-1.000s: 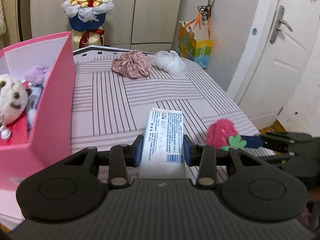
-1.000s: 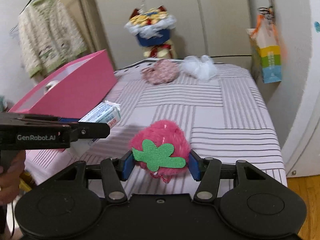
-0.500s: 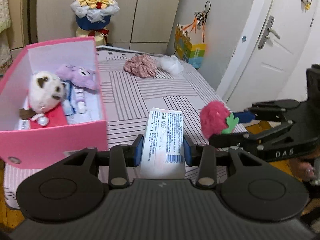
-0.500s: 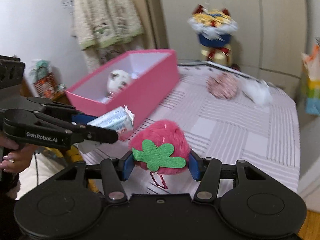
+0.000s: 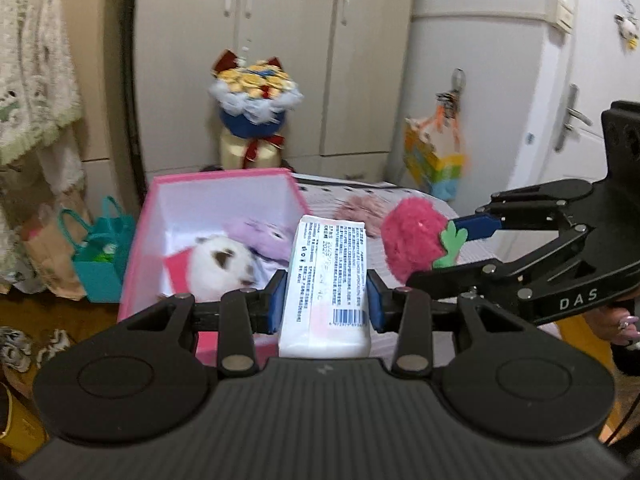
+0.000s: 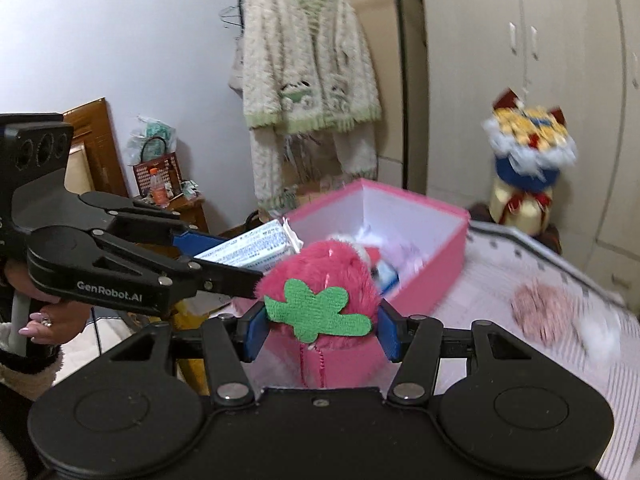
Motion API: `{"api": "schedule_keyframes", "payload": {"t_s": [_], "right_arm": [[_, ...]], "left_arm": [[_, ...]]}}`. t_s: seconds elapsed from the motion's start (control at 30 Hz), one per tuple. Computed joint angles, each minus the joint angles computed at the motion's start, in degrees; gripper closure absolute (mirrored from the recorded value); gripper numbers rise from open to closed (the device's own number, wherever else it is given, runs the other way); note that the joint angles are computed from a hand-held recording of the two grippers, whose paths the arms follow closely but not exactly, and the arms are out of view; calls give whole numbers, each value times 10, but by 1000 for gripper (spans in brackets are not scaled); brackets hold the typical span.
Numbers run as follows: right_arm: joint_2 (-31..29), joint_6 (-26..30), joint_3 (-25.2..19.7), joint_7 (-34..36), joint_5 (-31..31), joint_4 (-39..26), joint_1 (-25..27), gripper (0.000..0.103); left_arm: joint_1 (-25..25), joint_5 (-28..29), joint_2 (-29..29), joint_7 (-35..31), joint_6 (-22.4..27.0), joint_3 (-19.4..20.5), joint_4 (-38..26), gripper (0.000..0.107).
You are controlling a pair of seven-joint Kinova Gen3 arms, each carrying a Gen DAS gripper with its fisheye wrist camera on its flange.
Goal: Organize soft objects
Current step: 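Carry the tissue packet with the left gripper over the box while the right carries the strawberry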
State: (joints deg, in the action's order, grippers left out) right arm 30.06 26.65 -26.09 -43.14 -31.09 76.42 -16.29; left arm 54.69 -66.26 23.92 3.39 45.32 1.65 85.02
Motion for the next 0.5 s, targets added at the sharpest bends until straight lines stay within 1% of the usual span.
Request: {"api": "schedule_keyframes", "payload": {"t_s": [0.1, 0.2, 0.23, 0.3, 0.37, 0.4, 0.47, 0.5], "right_arm": [[20, -18, 36, -25, 39, -38, -48, 43], [53, -20, 76, -68, 92, -94, -97, 43], [67, -10, 87, -86, 114, -121, -110, 43], [98, 7, 124, -125, 151, -174, -144, 43], [127, 38, 137, -150, 166, -227, -156, 43], [141, 58, 142, -160, 175, -254, -160, 43], [169, 91, 152, -172, 197, -307, -171, 43], [183, 109, 159, -176, 208, -333, -178, 43]], "left_arm": [[-11, 0, 0, -2, 18, -9, 0, 69], [-35, 9, 7, -23, 33, -13, -9, 69], [-44, 13, 13, -32, 36, -15, -16, 69], [-58, 23, 29, -55, 47, -21, -34, 69], [-73, 49, 49, -96, 59, -28, -63, 69], [-83, 63, 56, -119, 55, -30, -74, 69], [-118, 90, 68, -166, 40, -15, -93, 69], [-128, 108, 74, -189, 33, -16, -103, 69]]}}
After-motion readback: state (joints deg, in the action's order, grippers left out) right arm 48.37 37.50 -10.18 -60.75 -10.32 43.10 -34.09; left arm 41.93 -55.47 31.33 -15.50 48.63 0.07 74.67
